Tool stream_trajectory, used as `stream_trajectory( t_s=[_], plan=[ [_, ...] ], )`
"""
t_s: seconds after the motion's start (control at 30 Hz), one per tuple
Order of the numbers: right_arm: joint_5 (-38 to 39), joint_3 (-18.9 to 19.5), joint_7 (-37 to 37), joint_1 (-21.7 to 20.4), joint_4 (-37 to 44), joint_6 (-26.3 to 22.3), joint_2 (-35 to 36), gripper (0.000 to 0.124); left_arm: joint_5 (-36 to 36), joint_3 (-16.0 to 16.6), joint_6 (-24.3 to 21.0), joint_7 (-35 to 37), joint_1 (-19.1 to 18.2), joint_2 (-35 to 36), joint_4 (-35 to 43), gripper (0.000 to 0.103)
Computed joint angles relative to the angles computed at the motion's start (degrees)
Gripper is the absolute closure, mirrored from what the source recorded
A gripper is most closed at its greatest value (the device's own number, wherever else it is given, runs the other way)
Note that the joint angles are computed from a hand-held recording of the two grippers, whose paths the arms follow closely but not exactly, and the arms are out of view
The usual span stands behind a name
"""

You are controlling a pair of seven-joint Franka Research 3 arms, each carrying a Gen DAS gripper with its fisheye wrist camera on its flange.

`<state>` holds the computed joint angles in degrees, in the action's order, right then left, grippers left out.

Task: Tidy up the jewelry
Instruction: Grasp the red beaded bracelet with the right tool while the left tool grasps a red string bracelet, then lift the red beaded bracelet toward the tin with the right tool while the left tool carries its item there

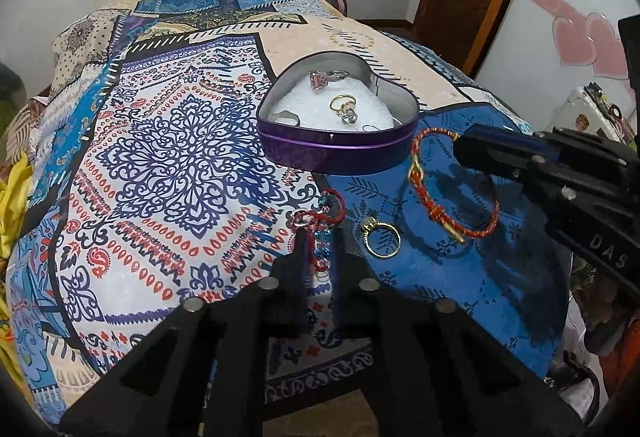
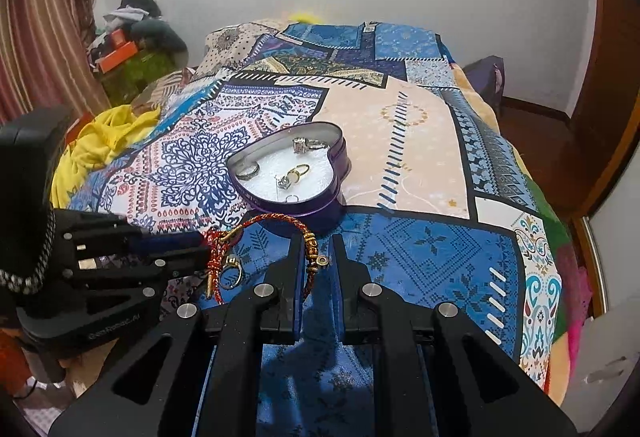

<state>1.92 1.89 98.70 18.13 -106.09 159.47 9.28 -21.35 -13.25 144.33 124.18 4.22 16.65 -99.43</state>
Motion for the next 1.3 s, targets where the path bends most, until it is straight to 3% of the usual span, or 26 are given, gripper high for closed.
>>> stream_trajectory(
  t_s=[0.2, 0.77, 1.3],
  plan=[
    [-1.15, -0.33, 1.3, 0.12, -0.38, 0.7, -0.89, 0.113, -1.01, 0.09, 0.1, -0.57, 0.52, -0.62, -0.23, 0.097],
    [-6.94, -0.79, 7.25, 0.29, 0.13, 2.51, -2.3, 0.113, -11.66, 0.84, 3.54, 6.61, 0.66, -6.05, -1.06, 0.097],
    [-6.84, -1.45, 7.82, 0.62, 4.55, 4.64, 0.61, 0.113, -15.95, 0.04, 4.18, 8.76, 1.06, -3.09, 5.89, 0.097]
  ],
)
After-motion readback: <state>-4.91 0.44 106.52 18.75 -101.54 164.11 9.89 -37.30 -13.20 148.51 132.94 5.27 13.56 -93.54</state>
